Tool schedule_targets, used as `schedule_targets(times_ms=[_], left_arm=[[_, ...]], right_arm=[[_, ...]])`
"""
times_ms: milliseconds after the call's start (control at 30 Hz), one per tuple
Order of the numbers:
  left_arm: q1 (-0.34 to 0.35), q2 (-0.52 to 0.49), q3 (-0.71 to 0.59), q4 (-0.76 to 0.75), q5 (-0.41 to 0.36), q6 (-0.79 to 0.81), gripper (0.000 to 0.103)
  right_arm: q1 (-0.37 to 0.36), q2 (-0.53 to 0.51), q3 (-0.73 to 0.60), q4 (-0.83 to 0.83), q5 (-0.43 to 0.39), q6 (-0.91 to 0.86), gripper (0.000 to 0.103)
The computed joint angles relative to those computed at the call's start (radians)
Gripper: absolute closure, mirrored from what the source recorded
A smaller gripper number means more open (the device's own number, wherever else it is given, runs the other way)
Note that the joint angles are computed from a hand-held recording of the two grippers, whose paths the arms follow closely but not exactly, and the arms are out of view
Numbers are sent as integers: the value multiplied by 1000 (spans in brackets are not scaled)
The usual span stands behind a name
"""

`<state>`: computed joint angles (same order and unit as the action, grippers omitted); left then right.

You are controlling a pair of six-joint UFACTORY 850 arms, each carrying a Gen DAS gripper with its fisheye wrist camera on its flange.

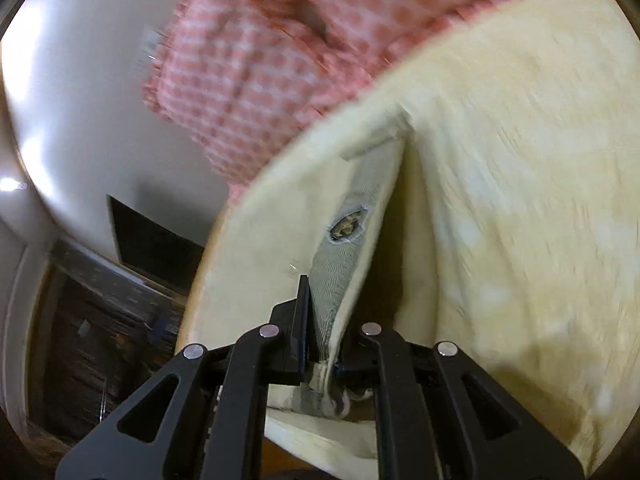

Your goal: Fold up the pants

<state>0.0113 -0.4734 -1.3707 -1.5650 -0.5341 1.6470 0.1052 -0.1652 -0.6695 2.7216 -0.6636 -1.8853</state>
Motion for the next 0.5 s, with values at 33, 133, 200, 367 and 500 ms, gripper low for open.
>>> schedule_targets(times_ms=[33,133,200,367,500], left_arm=[[-4,-15,-22,49,-5,-43,28],[-17,-72,-108,220,-47,-186,27],[-22,-113,-172,307,-91,-264,22],[-35,-231,-342,473,-194,-451,20],[-44,-326,-476,587,-311,-597,20]], right_arm=[[-1,-1,-2,-2,-6,3,93],[14,10,-42,-37,123,-30,85],[7,48,-47,-11,220,-87,59],[-67,21,-77,-23,186,-103,30],[-105,-80,-165,-223,193,61,50]])
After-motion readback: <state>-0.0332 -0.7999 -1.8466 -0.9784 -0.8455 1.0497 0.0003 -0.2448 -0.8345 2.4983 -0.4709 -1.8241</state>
